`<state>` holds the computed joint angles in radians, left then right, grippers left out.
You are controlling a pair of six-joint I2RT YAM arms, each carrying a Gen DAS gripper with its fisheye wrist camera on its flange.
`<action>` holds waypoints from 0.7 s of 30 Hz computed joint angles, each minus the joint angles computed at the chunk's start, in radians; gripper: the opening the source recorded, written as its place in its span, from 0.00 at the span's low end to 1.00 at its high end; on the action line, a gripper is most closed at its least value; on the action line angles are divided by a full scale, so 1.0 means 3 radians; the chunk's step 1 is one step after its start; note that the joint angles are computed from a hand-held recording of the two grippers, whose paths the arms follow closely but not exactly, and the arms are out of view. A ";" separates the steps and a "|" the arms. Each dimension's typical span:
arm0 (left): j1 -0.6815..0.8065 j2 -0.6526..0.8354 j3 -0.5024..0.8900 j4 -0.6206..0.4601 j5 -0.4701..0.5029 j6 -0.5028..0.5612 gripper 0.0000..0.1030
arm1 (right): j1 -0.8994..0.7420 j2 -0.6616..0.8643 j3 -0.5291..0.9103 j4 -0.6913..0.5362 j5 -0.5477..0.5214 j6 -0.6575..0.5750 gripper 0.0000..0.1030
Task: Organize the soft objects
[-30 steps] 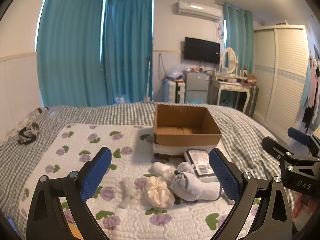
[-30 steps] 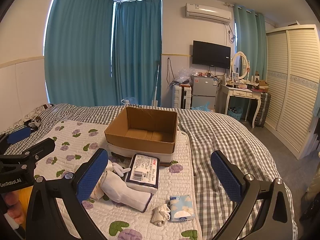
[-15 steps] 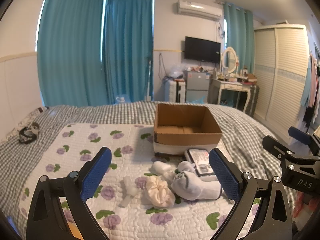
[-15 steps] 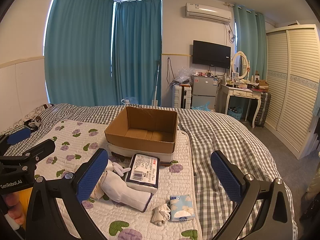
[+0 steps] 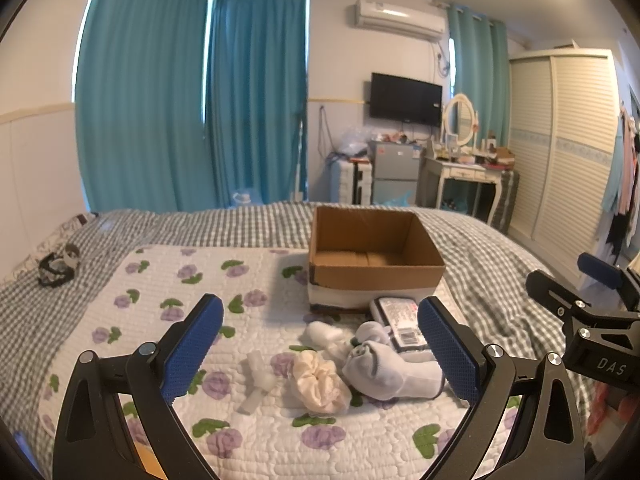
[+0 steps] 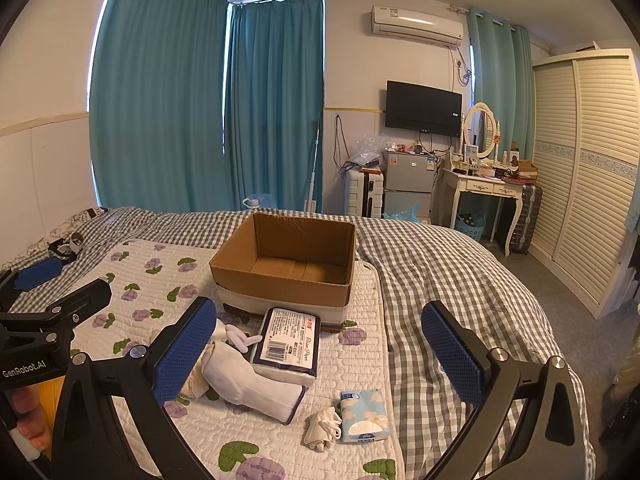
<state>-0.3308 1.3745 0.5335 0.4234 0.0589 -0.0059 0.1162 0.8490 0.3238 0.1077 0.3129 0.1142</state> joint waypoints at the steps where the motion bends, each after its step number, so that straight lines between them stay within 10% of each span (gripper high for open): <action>1: -0.0003 0.0000 -0.0004 0.0007 -0.0009 0.0000 0.97 | 0.0005 -0.0001 -0.0002 0.0003 0.0014 0.0000 1.00; 21: 0.0102 -0.0038 -0.0024 0.0116 0.0123 0.0039 0.97 | 0.0038 0.0007 -0.0019 -0.0026 0.0017 0.0025 1.00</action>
